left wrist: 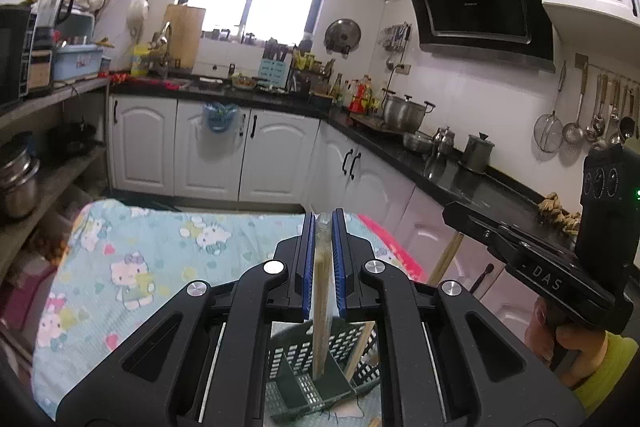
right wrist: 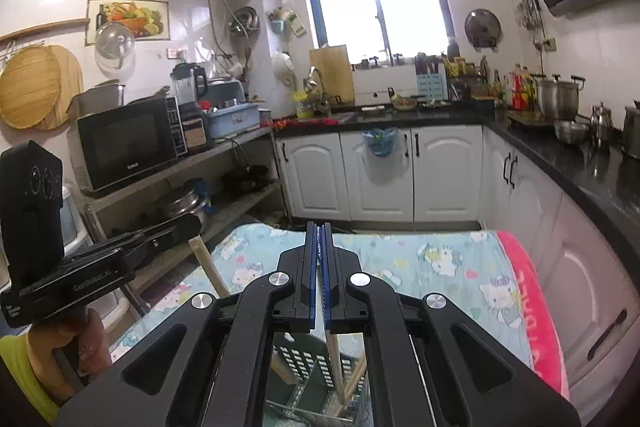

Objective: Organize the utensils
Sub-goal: 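Lower the chopsticks into the caddy and open both grippers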

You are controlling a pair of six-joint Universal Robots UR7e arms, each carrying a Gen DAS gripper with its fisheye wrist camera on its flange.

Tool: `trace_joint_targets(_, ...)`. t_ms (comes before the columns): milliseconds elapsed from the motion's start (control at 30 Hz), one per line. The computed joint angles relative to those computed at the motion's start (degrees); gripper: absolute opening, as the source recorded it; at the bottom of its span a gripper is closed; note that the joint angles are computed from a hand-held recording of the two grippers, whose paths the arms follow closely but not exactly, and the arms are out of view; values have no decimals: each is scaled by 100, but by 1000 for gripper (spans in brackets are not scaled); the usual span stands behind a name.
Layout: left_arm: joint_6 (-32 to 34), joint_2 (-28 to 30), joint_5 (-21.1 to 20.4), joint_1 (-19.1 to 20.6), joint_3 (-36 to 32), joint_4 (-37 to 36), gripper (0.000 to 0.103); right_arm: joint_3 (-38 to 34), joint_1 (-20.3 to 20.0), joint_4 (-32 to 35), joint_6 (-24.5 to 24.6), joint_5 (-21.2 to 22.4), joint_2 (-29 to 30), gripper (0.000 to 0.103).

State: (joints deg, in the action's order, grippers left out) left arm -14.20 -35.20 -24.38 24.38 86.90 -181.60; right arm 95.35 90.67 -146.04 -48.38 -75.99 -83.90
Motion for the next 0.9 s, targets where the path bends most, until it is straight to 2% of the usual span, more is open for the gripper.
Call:
trace_joint_targets(433, -767, -50, -327, 133, 282, 421, 7, 141, -173, 100, 216, -356, 118, 3)
trace_joint_targets(533, -875, -99, -355, 122, 370, 574, 24, 144, -195, 99, 304, -556, 151, 11)
trace_joint_targets(567, -915, -125, -348, 109, 410, 619, 31, 168, -204, 49, 313, -605, 148, 20)
trace_joint_targets(767, -1133, -245, -214, 20, 581, 697, 48, 283, -371, -6, 297, -599, 49, 33)
trace_joint_targets(900, -1302, -348, -118, -47, 749, 635, 62, 396, -420, -105, 158, -661, -44, 37)
